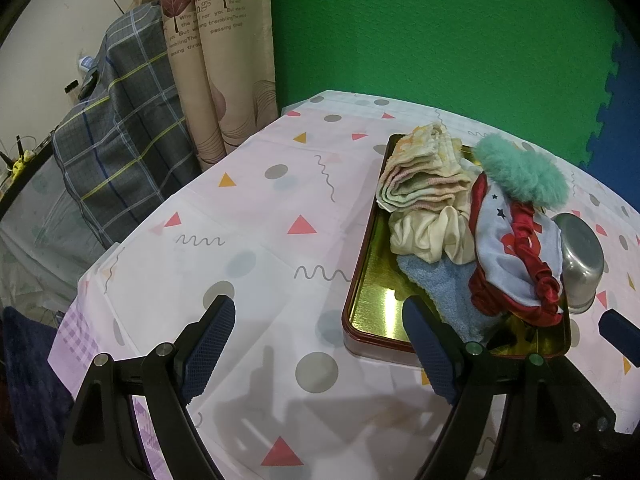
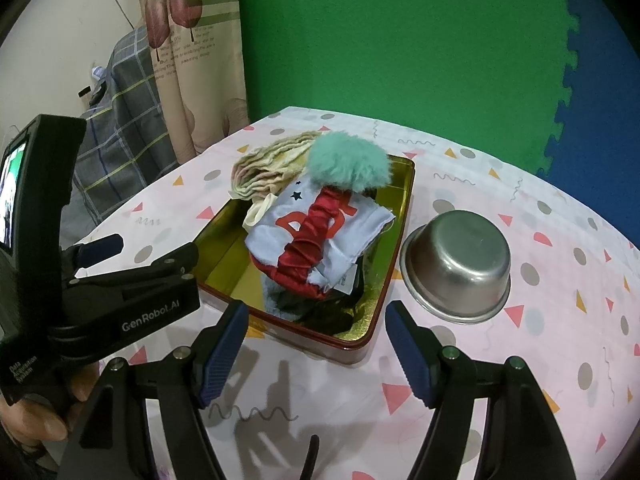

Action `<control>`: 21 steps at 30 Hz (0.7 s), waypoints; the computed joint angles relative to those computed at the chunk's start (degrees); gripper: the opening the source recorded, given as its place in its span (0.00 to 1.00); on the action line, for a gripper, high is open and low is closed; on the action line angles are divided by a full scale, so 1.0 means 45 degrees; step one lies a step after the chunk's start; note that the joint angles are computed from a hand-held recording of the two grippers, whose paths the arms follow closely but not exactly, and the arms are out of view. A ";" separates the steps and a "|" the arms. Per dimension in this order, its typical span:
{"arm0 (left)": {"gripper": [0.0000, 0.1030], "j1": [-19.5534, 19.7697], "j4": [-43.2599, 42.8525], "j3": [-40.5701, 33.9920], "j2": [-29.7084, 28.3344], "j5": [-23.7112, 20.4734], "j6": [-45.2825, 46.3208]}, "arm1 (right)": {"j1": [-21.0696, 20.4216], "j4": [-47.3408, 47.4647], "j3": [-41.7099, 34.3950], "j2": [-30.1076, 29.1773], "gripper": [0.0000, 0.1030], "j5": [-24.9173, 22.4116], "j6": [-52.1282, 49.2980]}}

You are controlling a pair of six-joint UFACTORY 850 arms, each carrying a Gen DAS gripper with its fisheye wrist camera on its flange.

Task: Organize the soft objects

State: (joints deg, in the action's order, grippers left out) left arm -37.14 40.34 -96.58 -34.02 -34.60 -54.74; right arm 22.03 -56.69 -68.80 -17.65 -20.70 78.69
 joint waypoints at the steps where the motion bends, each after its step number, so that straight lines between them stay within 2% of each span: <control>1: 0.81 0.0001 -0.0012 0.0003 0.0009 -0.0005 0.0012 | 0.0002 -0.0007 0.0000 -0.0002 0.71 -0.0012 0.0009; 21: 0.81 -0.0002 -0.0002 0.0027 0.0016 0.0035 -0.0002 | -0.0008 0.0279 -0.0055 -0.0063 0.71 0.0023 -0.0320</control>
